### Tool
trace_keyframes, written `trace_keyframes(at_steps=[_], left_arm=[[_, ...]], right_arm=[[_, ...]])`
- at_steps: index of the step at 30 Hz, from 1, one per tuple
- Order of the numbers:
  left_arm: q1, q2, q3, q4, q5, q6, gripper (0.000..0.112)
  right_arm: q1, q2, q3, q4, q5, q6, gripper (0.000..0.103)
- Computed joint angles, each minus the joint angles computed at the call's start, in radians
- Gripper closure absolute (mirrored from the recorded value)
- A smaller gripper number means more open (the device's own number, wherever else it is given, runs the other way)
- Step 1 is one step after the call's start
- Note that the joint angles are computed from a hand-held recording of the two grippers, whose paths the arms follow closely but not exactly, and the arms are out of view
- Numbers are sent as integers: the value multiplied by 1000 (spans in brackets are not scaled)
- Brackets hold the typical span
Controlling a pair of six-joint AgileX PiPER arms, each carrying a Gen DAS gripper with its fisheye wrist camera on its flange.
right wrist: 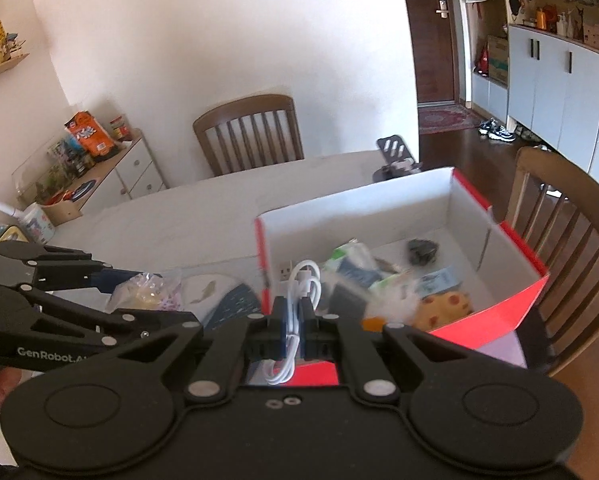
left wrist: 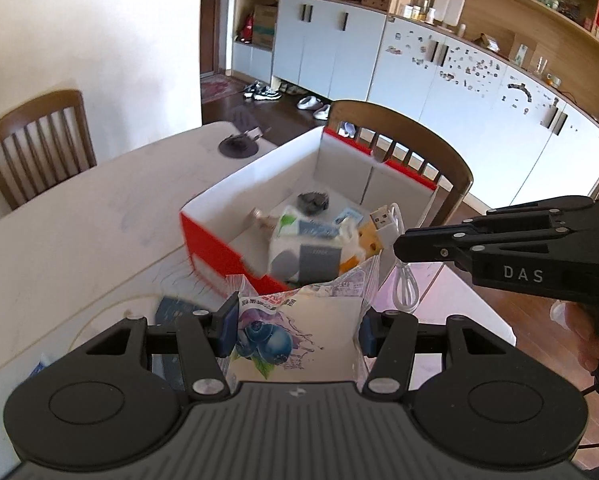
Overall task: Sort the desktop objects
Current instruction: 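Lift and carry the blueberry packet and white cable with both grippers over the shoebox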
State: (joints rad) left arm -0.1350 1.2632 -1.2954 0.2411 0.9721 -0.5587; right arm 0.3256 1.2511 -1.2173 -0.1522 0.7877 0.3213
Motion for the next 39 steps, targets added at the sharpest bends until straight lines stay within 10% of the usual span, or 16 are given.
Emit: trace_keyframes(at_steps=[39], left_arm=[[117, 656, -701, -155, 33, 395, 58]], right_arm=[[-450, 301, -242, 296, 29, -477, 98]])
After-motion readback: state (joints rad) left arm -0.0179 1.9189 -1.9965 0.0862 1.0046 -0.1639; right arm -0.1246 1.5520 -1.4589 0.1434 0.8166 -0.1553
